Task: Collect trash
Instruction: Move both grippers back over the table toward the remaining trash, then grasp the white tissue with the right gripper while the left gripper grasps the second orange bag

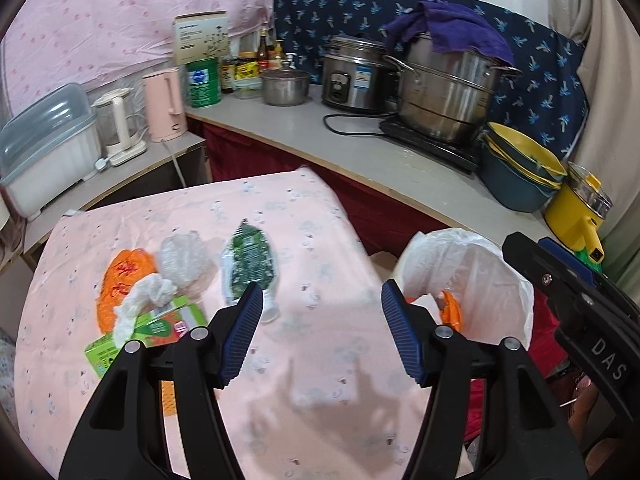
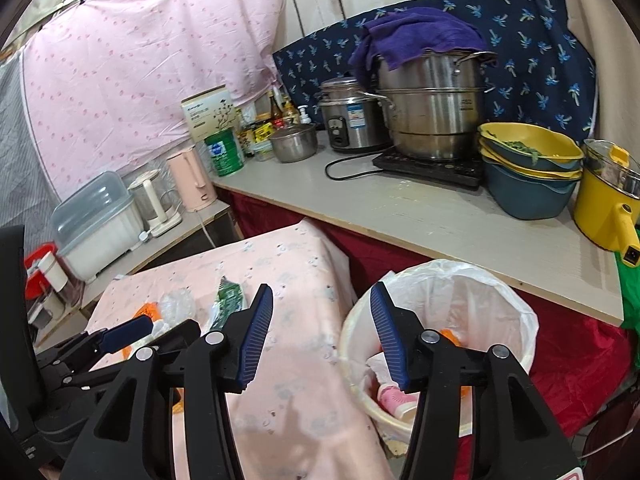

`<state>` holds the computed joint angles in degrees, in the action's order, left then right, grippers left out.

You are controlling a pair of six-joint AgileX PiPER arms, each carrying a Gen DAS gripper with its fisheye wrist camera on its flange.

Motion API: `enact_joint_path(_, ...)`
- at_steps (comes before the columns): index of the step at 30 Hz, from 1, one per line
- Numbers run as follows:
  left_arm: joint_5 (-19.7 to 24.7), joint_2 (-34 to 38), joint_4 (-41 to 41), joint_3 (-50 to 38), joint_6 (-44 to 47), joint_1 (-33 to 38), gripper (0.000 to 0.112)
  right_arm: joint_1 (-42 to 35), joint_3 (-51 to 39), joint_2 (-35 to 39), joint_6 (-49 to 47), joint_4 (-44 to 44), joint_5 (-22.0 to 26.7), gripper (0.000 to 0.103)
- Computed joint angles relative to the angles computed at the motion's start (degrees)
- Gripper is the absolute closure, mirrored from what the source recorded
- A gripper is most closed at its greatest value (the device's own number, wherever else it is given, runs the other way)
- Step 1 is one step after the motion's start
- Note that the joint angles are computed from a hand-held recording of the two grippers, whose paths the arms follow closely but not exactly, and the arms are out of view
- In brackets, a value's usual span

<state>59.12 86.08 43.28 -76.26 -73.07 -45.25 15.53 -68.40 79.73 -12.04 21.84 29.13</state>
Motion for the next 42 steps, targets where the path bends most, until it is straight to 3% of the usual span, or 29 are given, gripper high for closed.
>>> enact_joint_path(12,1.3,-12.7,0.4,14.1,-3.7,6.2,0.054,13.6,-2.6,3.3,13.6,-13.3,-0.2,0.053)
enact_joint_path(23,-0.7,-23.7,-2.2,25.6,0.0,17.0,0.048,23.7,-6.9,10.6,21.7,-20.2,-0.1,0.053)
enact_joint_path(31,-5.2,-28.1,-7.1,31.1,8.0,29.1,0.048,29.3,-13.5,19.0,22.4,-20.3,1.1,0.053)
enact_joint_path(42,-14.1,-27.8,-15.8,34.9,22.1,46.0,0.048,33.3,-29.1,34.1,19.5,-15.6,6.3,0.053)
